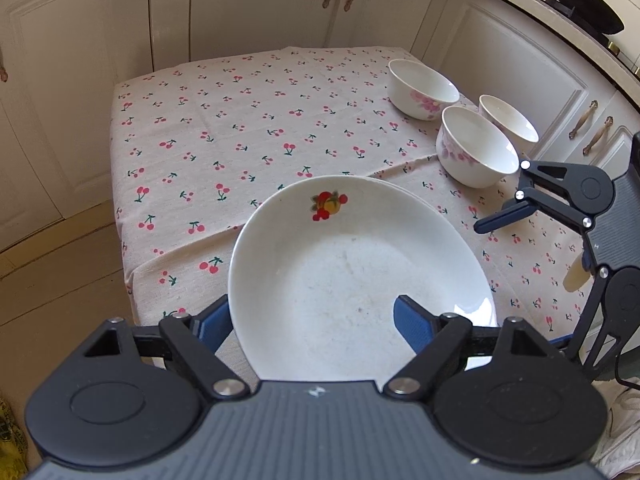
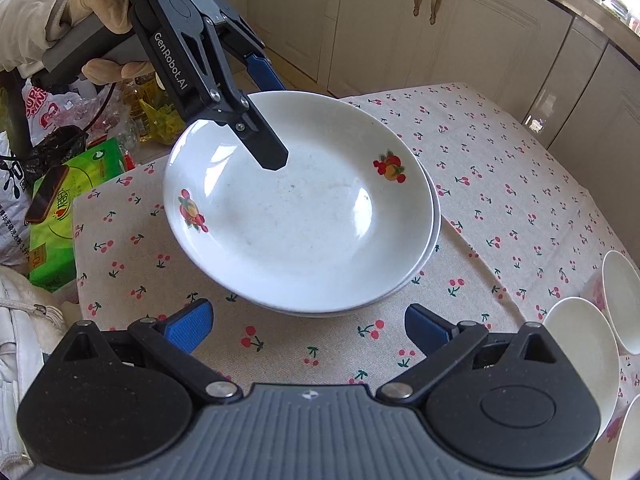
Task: Organize plates and bowls
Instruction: 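Open the left tool to release the plate and pull it away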
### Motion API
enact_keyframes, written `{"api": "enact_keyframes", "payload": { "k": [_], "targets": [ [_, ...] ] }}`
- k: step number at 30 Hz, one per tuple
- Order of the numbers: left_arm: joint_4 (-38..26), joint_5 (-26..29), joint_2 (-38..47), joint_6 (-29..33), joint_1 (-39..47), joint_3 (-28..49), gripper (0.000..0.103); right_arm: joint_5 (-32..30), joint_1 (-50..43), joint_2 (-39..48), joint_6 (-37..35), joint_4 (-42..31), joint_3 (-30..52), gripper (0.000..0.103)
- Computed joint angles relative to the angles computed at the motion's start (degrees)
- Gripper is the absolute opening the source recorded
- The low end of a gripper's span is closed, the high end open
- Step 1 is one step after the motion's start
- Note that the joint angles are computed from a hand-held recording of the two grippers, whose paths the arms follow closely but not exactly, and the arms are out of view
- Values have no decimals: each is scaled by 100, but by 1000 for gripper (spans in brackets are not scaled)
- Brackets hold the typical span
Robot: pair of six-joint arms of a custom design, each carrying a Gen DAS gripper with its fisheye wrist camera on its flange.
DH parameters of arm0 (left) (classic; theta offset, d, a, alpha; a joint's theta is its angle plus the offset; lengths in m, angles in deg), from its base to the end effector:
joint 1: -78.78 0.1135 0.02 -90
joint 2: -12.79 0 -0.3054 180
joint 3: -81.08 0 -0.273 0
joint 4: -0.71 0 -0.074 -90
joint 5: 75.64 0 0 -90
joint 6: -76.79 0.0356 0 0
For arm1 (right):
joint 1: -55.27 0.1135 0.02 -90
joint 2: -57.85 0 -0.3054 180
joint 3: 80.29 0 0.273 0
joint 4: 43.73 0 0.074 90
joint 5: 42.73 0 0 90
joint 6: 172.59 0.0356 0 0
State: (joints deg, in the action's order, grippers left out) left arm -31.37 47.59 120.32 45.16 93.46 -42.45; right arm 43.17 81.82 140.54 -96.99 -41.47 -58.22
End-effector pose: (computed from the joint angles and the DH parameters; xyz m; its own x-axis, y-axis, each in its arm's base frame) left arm 0.2912 0.0561 0.0893 -0.6303 0.5711 -0.5259 0.7398 0.6473 -0.1836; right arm 0.1532 0.0794 0.0853 -0.6184 -0.5863 -0.5232 -0.6537 0.7533 -0.0715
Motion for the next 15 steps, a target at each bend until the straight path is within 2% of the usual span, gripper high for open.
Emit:
{"api": "enact_keyframes", "payload": {
  "k": [8, 15],
  "targets": [
    [332, 87, -244, 58, 130, -329, 85, 360, 148, -630, 436, 82, -385, 103],
    [671, 526, -904, -88, 217, -926, 89, 833, 248, -1843, 1073, -163, -888, 103]
  ]
}}
